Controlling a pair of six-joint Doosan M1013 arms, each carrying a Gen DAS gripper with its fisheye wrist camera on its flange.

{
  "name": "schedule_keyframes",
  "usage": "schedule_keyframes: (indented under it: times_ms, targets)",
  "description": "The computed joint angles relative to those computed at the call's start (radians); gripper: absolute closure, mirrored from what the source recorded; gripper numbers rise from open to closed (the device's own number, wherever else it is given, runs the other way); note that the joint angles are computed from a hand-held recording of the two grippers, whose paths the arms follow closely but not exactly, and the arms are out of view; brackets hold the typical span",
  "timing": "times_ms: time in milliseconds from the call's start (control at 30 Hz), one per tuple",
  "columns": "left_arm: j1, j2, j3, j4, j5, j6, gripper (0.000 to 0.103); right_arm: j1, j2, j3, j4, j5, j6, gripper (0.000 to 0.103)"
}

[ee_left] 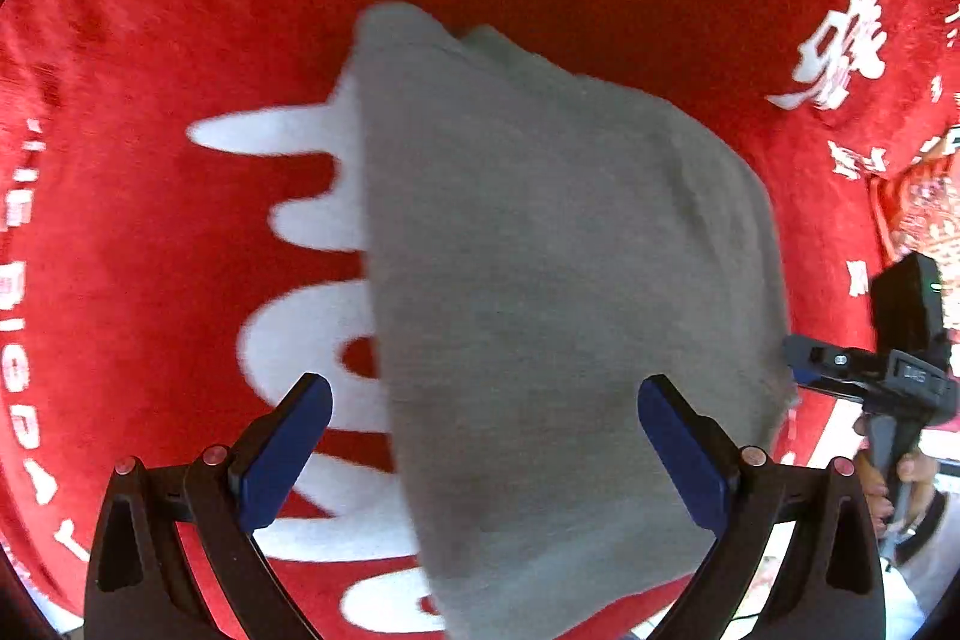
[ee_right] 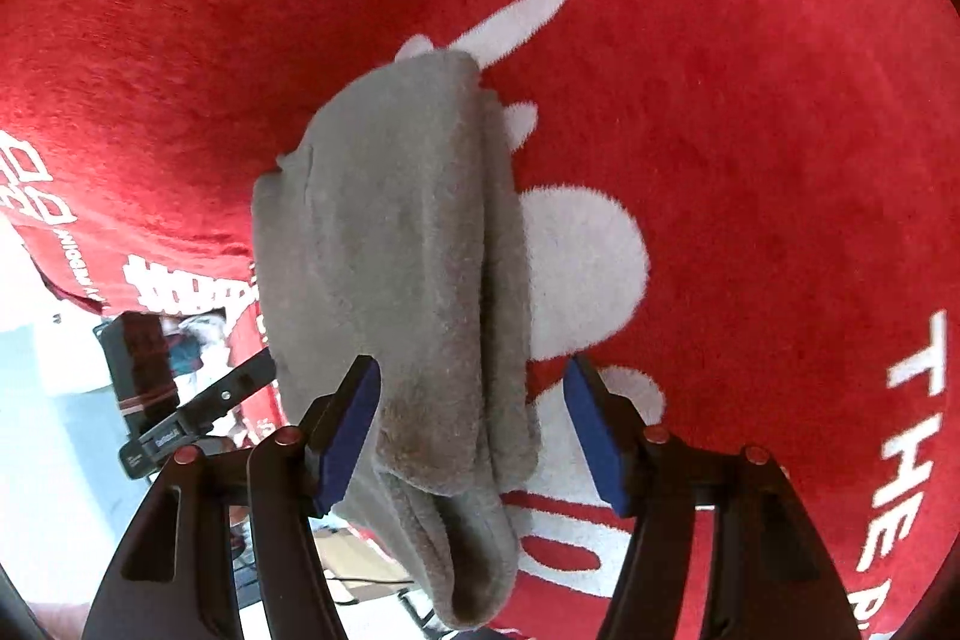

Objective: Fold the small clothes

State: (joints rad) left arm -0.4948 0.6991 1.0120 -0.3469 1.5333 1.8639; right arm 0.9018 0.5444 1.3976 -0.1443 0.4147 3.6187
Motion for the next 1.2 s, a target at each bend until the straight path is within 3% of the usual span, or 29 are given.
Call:
schedule_keyframes:
  times_ms: [200, 433, 567, 633, 667, 700, 867, 1000, 1200]
  targets:
    - [-0.009, 0.015, 0.016, -0.043, 0.023, 0.008, 0.001, -0.013, 0.014, 0.024, 0.081, -0.154, -0.132, 0.033]
    - [-0.02, 0.002, 0.049, -0.044, -0.032, -0.033, 0.001, -0.037, 0.063, -0.038, 0.172, -0.186, -0.324, 0.028]
    - [-0.027, -0.01, 0.065, -0.033, -0.054, -0.038, 0.002, -0.029, 0.064, -0.033, 0.0, -0.215, -0.107, 0.03]
    - [-0.031, -0.033, 0.094, -0.012, -0.094, -0.028, 0.009, -0.03, 0.064, -0.046, 0.085, -0.15, -0.173, 0.053]
    - [-0.032, -0.04, 0.102, -0.009, -0.113, -0.017, 0.015, -0.03, 0.066, -0.051, 0.116, -0.128, -0.198, 0.069]
    - [-0.033, -0.054, 0.119, -0.013, -0.139, -0.003, 0.019, -0.028, 0.064, -0.044, 0.098, -0.149, -0.171, 0.071]
    - [-0.013, -0.092, 0.156, -0.054, -0.175, 0.037, 0.051, -0.01, 0.06, -0.063, -0.168, -0.17, 0.075, 0.074]
    - [0.017, -0.096, 0.134, -0.122, -0.116, 0.061, 0.054, 0.011, 0.063, -0.104, -0.448, -0.161, 0.367, 0.074]
    - [0.06, -0.127, 0.105, -0.135, -0.056, 0.118, 0.054, 0.038, 0.103, -0.231, -0.442, -0.095, 0.354, 0.074]
